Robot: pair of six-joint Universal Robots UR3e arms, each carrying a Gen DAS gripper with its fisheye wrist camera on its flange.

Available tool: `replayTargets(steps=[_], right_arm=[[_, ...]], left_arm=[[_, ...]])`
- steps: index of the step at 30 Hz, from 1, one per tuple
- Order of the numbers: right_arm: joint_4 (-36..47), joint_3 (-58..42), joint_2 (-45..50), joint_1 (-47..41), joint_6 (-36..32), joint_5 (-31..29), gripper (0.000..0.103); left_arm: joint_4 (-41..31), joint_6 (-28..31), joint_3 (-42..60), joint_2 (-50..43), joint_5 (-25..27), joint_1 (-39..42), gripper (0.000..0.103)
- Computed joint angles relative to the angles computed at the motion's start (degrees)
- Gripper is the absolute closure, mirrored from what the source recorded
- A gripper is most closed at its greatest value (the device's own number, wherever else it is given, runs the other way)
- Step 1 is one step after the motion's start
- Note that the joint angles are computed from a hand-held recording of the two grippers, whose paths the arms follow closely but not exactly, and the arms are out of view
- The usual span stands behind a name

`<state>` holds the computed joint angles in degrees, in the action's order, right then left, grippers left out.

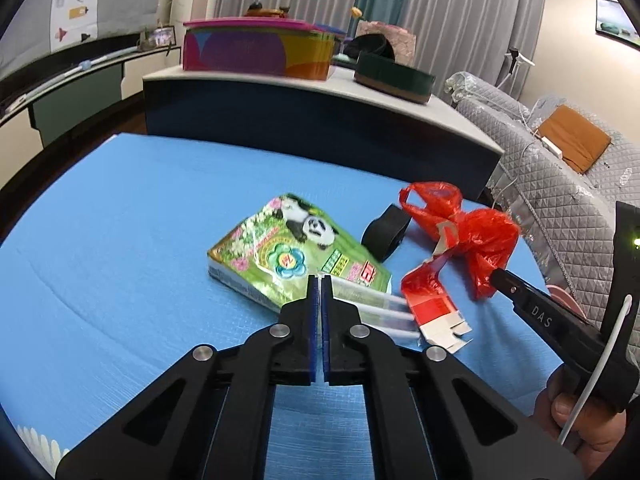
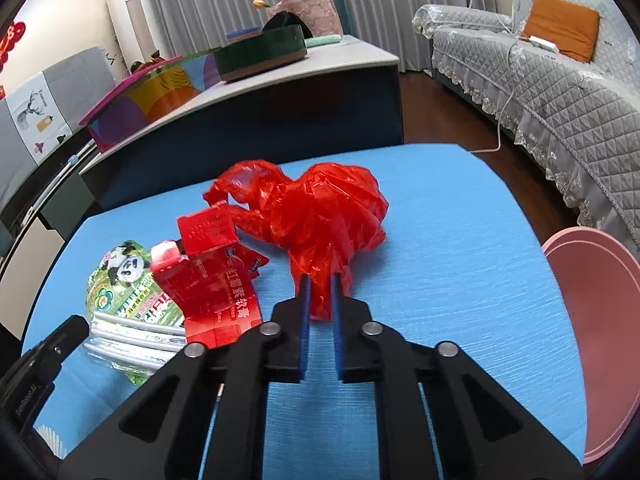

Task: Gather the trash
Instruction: 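Close the right gripper on the red plastic bag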

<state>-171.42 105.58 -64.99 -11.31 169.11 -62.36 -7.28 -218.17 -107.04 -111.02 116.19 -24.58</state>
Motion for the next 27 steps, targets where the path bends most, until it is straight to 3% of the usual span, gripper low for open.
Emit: replayTargets(steps=[7, 16, 27], right_arm=[[-0.78, 3.23, -4.75, -1.58, -0.66, 1.77, 0.103], [0.17, 8.75, -13.8, -5.6, -3.75, 4.73, 0.103], [11.66, 12.57, -28.4, -13.47, -11.12, 9.87, 0.103]], left_arm=[[2.34, 2.98, 1.14, 0.2, 3.1, -2.17, 0.102], [3.48, 5.87, 2.32, 1.36, 7.56, -5.24, 0.103], [3.34, 7.06, 3.84, 2.9, 10.36, -8.37, 0.103]])
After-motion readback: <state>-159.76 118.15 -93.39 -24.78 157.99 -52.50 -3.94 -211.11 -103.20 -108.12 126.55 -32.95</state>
